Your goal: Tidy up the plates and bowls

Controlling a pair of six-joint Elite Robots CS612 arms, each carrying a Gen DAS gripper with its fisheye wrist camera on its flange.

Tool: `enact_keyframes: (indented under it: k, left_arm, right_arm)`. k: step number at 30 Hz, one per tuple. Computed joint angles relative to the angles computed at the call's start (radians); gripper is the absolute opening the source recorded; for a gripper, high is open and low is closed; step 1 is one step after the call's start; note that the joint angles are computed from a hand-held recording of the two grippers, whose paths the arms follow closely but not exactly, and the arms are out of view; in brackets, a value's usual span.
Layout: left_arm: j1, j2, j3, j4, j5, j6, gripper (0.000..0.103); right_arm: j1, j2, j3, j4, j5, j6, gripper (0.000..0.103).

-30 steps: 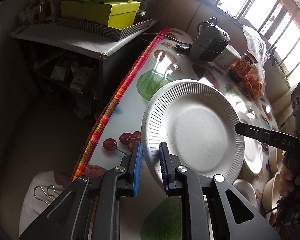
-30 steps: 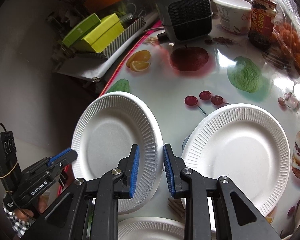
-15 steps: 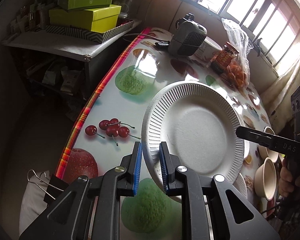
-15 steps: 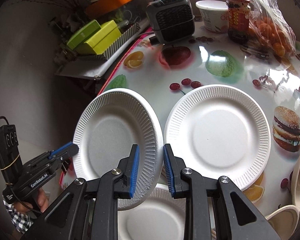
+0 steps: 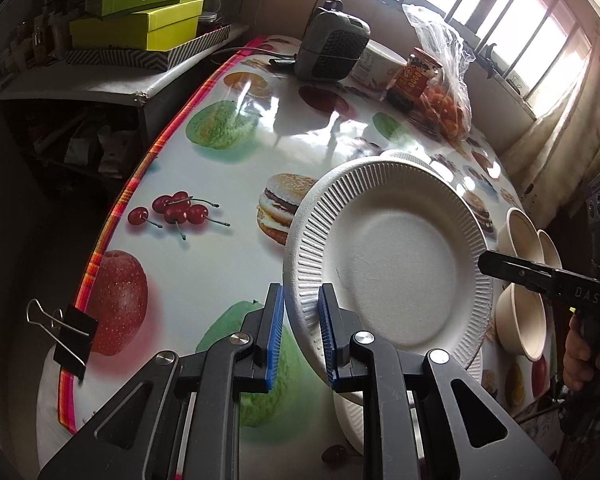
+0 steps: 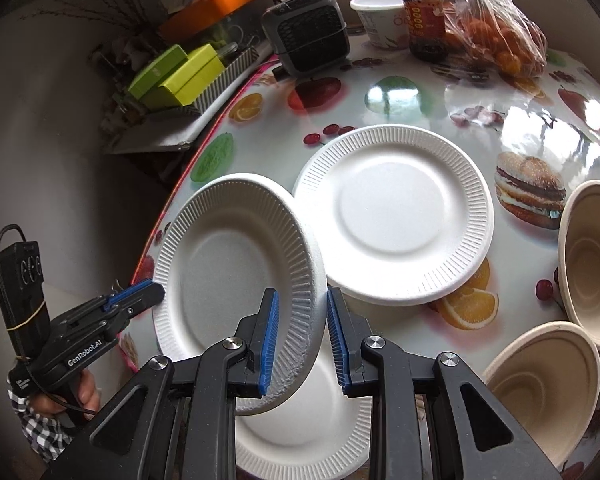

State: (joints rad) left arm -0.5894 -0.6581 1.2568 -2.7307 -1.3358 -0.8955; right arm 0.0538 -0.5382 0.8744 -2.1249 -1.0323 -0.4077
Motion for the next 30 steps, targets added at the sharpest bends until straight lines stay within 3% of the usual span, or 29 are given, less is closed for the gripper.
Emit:
enact_keyframes:
  k: [16, 30]
  left_arm:
    - [-0.028, 0.010, -0.008, 0.022, -0.041, 0.028, 0.019]
    - [-0.044, 0.022, -0.023, 0.058, -0.056, 0.043, 0.019]
  right_arm:
    - [-0.039, -0.062, 0.150, -0.051, -0.006, 0.012, 0.025]
    - [-0.052, -0.081, 0.203, -0.074, -0.021, 0.020, 0.025]
